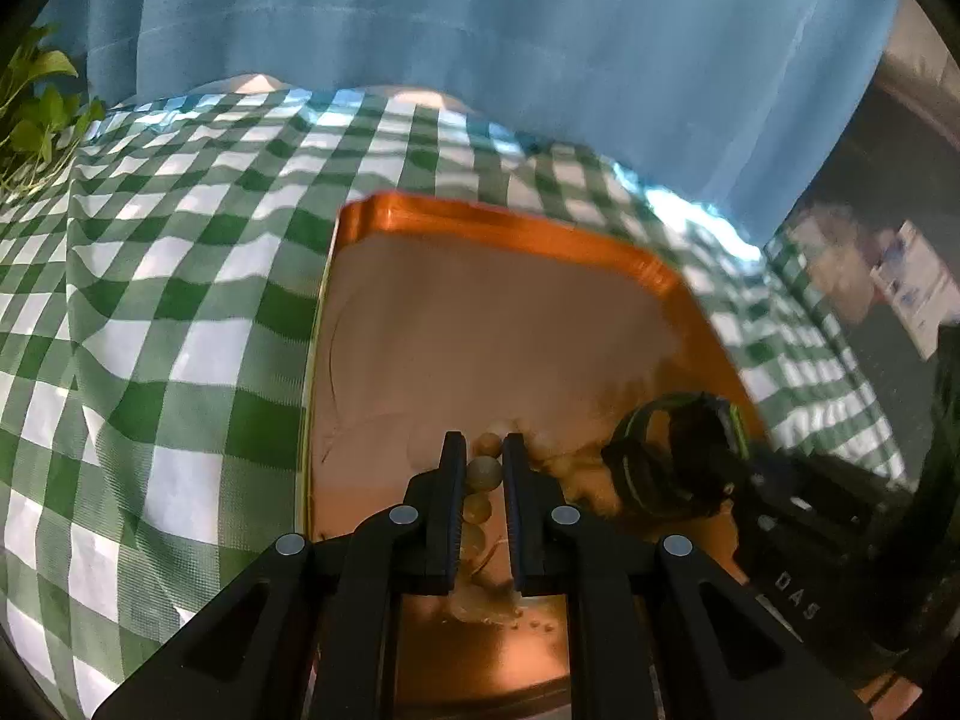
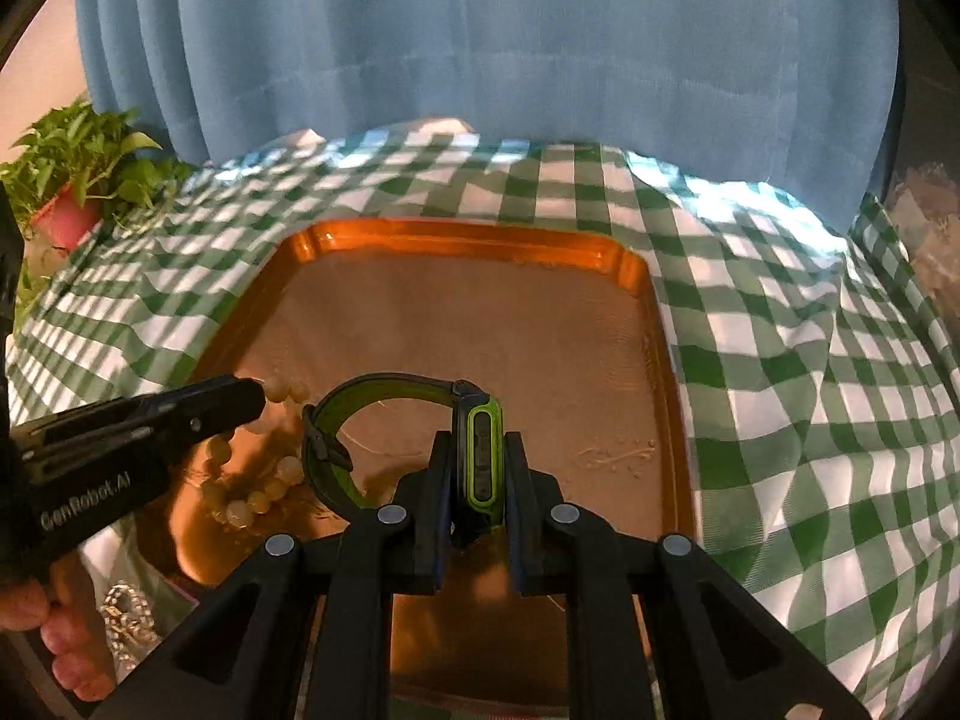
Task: Organize jewelry
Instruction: 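Open both tools to drop the bracelet and watch into the tray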
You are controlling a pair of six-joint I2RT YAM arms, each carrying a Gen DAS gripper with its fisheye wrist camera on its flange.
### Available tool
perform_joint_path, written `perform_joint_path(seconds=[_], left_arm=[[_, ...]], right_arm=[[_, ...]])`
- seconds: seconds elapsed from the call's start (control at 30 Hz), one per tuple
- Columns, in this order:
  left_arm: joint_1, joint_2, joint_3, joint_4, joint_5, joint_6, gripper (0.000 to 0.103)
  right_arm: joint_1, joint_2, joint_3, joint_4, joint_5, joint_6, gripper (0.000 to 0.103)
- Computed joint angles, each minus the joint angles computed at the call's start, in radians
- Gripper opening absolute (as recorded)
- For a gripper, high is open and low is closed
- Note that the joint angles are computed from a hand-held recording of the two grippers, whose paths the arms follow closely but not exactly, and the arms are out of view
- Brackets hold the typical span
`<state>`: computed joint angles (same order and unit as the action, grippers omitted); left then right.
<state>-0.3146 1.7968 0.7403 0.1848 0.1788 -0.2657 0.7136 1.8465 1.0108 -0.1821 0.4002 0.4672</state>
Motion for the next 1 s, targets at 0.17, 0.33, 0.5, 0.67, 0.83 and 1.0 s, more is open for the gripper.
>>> perform_joint_path(seconds=[0.17,0.33,0.5,0.67,0.83,1.0], left_arm=[[-0.034,0.027,0.014,0.007,-0.064,0.017,0.013],[-0.046,0.023,0.025,-0.011,-0.104,0.020,0.024],[-0.061,-0.027,0.014,-0.044,-0.161,0.011,0.079],[-0.087,-0.110,-0.020,-0.080,-0.202,0.007,0.079],[-0.161,-0.290,-0.155,-0.124,-0.323,-0.037,0.082],[-0.234,-0.448,-0.122,-0.415,-0.398,-0.165,0.083]], right_arm=[[0.010,0.040,0.041,-0.042,0.055,0.000,0.013],[-0.001,0.044,0.051,-0.057,0.042,0.019,0.019],[-0.006,0.014,0.017,-0.040,0.035,0.047,0.049],[-0.018,-0.044,-0.047,0.005,0.011,0.062,0.061],[0.017,-0.156,-0.159,0.059,0.010,0.089,0.076],[0.120,-0.315,-0.273,0.035,0.097,0.132,0.087]])
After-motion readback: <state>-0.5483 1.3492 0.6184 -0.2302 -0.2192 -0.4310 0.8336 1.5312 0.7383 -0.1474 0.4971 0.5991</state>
